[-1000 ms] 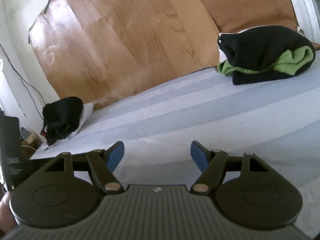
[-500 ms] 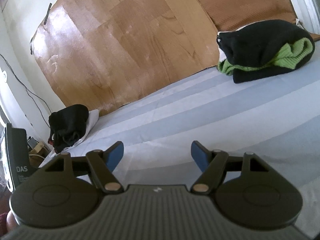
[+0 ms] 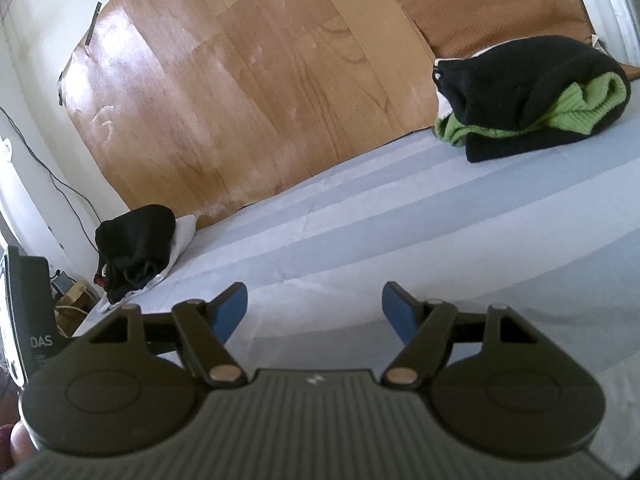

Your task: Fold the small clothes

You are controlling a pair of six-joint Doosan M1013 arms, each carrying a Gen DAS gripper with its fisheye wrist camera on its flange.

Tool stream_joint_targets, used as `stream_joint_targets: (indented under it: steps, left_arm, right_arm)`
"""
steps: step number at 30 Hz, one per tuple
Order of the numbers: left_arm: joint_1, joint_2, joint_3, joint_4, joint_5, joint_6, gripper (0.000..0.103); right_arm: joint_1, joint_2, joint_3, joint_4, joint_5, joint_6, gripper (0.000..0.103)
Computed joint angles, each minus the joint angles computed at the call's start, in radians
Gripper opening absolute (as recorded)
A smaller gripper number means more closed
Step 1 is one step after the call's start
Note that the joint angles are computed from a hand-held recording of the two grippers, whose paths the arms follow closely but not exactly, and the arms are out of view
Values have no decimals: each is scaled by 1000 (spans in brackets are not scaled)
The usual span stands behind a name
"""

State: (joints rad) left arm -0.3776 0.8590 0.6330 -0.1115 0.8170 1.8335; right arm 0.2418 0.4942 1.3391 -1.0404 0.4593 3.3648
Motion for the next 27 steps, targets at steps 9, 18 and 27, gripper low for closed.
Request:
stream_joint_targets:
  steps: [9, 18, 27]
  left_arm:
    - [2, -9, 18, -12, -15, 1, 95]
    - [29, -51, 118, 250, -231, -258, 96]
    - [52, -13, 43, 399, -129, -489, 97]
  right_arm:
    - [13, 8, -14, -29, 44, -7, 76]
    - [16, 89, -154, 293, -87, -481, 76]
    - [13, 182, -311, 742, -85, -1050, 76]
